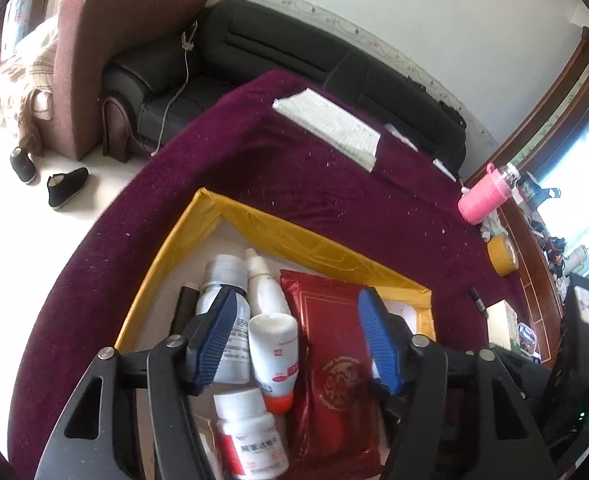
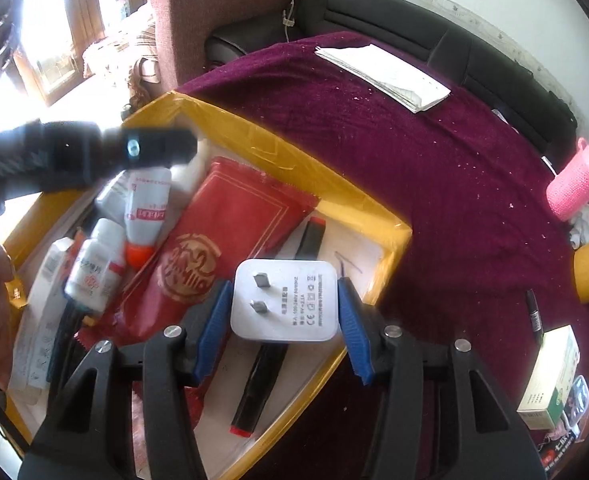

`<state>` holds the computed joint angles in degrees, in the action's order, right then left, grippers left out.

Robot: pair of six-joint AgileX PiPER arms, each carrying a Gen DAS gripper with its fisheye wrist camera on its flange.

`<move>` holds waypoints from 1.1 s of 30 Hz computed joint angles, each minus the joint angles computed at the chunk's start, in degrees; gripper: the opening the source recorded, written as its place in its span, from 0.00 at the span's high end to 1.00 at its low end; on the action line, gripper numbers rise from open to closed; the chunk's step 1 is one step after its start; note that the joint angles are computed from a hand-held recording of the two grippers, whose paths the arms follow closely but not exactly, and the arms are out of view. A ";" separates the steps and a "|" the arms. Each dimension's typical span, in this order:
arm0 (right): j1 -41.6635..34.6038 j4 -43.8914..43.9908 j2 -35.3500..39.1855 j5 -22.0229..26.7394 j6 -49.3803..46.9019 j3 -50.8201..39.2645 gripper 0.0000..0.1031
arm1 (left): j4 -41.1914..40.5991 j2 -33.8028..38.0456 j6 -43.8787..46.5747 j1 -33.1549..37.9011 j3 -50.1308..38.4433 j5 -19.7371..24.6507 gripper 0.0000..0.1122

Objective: Organize objects
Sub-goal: 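Carry the charger plug and white bottle into the tray and release both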

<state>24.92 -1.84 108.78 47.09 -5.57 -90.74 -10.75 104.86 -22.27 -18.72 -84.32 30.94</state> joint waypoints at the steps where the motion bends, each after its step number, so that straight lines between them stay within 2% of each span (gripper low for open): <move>1: -0.20 0.91 -0.14 -0.18 -1.01 0.13 0.48 | 0.75 -1.12 -0.64 -0.22 0.89 -0.54 0.48; 4: -0.98 5.71 -2.01 -0.73 -6.21 1.96 0.48 | 4.58 -4.08 -3.85 -1.21 3.19 -1.82 0.48; 9: -3.59 13.97 -3.38 2.73 -13.34 2.35 0.44 | 13.91 -8.00 -12.33 -4.07 6.15 -1.78 0.43; 15: -7.88 24.28 -3.70 12.88 -21.32 1.31 0.42 | 21.02 -11.33 -18.45 -7.30 8.47 -1.11 0.43; 17: -9.74 28.03 -4.86 13.94 -23.17 2.52 0.42 | 22.16 -12.53 -19.61 -7.92 9.43 -1.26 0.43; 19: -11.09 30.07 -6.32 12.47 -22.70 4.12 0.42 | 25.75 -13.82 -22.82 -9.12 10.54 -1.35 0.41; 22: -9.89 23.26 -8.46 2.26 -12.85 6.98 0.42 | 38.31 -15.26 -33.48 -12.90 11.59 1.11 0.40; 24: -10.15 24.53 -7.47 1.10 -10.85 6.18 0.42 | 44.49 -16.75 -39.86 -14.61 13.10 2.12 0.40; 27: -12.48 33.03 -2.65 3.25 -11.80 1.80 0.41 | 45.71 -19.78 -43.86 -14.02 16.59 -0.40 0.40; 30: -13.68 39.25 3.92 9.16 -12.19 -4.14 0.40 | 45.30 -22.57 -46.33 -12.46 19.91 -2.92 0.40; 33: -13.63 40.43 5.70 13.81 -12.35 -5.07 0.39 | 44.59 -23.79 -45.30 -11.59 21.16 -3.16 0.40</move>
